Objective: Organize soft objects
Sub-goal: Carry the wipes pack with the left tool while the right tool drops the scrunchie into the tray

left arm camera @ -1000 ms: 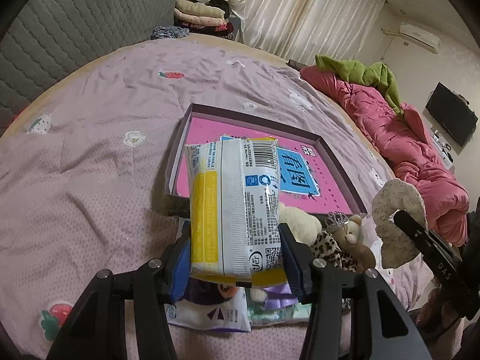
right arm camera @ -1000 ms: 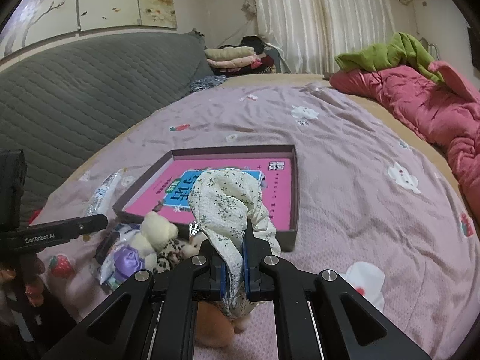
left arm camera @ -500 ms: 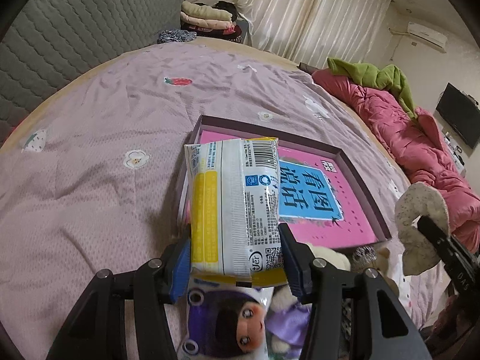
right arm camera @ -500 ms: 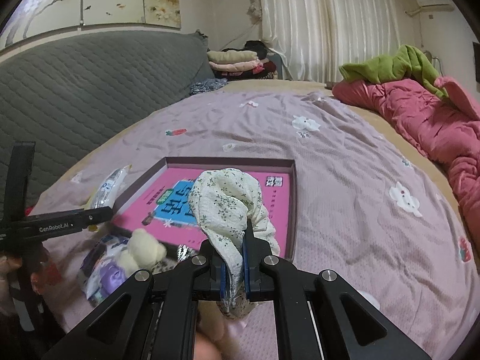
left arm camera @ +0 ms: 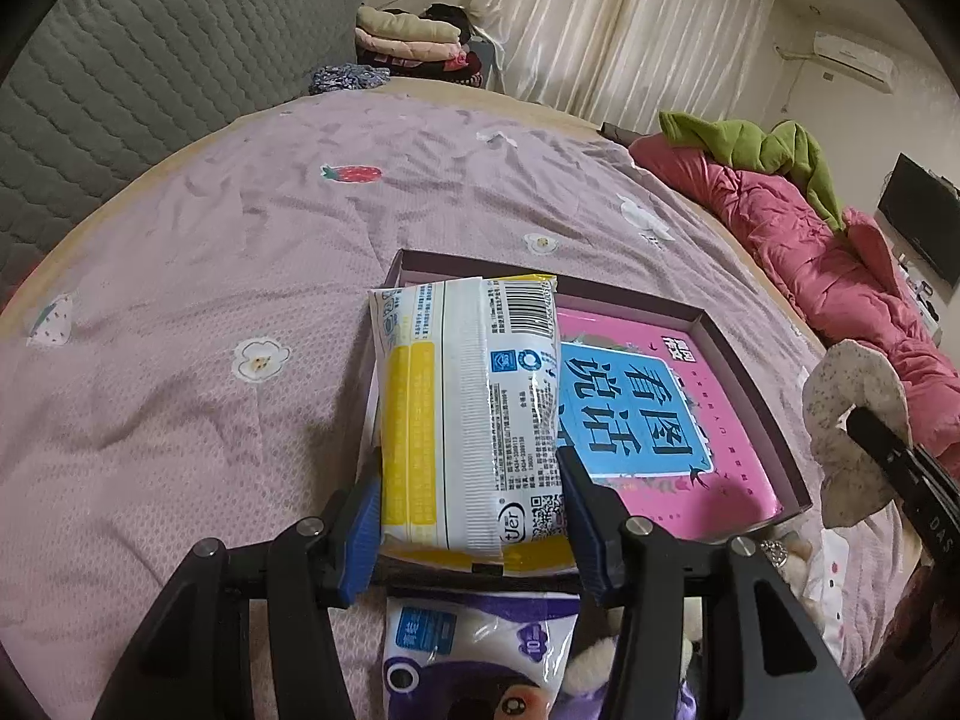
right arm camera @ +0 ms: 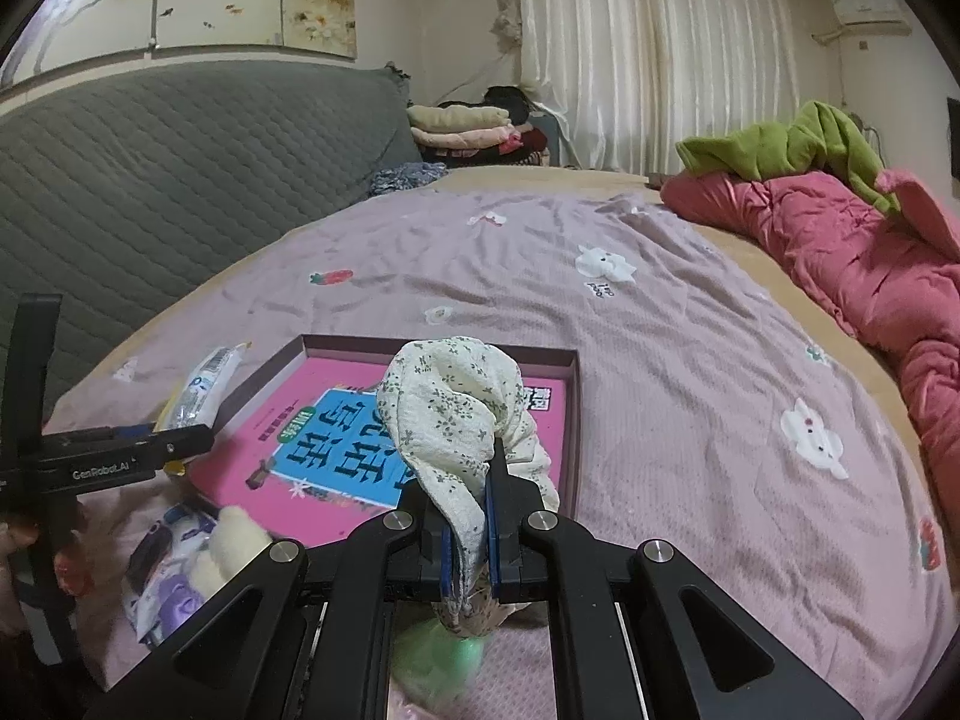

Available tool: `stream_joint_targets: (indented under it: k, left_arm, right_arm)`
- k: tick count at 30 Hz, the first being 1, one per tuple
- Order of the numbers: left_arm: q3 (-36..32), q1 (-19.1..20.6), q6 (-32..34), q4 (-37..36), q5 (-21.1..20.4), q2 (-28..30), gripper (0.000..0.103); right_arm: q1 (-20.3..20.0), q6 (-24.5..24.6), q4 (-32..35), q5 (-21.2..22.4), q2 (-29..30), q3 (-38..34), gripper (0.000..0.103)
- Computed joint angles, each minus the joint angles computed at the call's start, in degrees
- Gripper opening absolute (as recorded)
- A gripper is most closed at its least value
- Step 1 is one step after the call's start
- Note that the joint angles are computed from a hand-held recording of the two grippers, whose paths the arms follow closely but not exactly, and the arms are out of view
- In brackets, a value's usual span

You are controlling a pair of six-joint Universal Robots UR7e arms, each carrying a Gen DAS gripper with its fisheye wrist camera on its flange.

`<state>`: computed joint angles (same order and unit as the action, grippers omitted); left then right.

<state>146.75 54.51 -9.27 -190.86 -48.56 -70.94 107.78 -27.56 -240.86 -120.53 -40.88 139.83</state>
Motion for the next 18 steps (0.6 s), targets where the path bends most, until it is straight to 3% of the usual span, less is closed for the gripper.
stream_joint_targets:
  k: [18]
  left_arm:
    - [-4.82, 3.21, 3.09, 2.0, 0.46, 4.17, 0.053]
  right_arm:
    - [-2.04, -3.81, 4.88, -4.25, 2.2, -4.92, 0.008]
